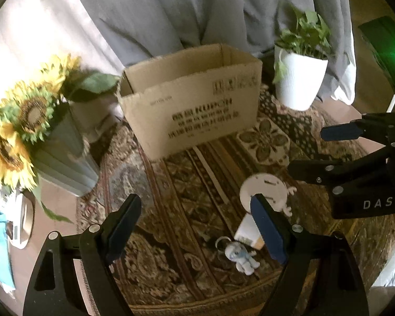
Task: Organize rigid objects
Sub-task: 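Grasp the white round disc with the right tool while the left tool grasps the cream jar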
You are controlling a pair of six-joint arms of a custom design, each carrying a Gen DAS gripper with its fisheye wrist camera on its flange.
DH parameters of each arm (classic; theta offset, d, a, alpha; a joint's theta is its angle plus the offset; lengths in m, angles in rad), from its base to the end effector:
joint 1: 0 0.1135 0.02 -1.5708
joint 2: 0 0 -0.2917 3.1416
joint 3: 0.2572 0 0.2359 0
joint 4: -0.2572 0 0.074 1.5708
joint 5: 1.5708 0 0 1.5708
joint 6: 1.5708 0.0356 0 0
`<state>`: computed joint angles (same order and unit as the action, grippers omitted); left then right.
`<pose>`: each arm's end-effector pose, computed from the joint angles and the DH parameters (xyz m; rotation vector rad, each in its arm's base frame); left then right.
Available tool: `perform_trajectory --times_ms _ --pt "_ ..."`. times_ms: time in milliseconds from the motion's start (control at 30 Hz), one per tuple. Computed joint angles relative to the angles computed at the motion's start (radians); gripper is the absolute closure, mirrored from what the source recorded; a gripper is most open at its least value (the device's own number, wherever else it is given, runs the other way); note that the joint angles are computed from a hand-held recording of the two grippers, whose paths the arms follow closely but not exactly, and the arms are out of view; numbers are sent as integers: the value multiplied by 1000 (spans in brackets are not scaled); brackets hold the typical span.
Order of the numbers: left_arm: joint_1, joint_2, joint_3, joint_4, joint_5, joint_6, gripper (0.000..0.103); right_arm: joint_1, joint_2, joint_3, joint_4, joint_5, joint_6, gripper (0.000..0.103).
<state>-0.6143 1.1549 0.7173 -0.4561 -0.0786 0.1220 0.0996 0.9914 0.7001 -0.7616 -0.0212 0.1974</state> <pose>0.1674 -0.1146 0.2527 0.8550 2.3112 -0.1175 0.1495 0.0157 0.2543 0.1212 2.6266 0.1306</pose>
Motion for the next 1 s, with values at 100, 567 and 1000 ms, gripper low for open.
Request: perform_trajectory --times_ms 100,567,1000 --pt "-13 4 -18 -1 -4 -5 18 -8 0 -27 2 -22 -9 23" --pt "-44 41 -109 50 52 37 18 16 30 -112 67 -63 -88 23" --pt "-40 137 -174 201 136 92 18 -20 137 -173 204 -132 -177 23"
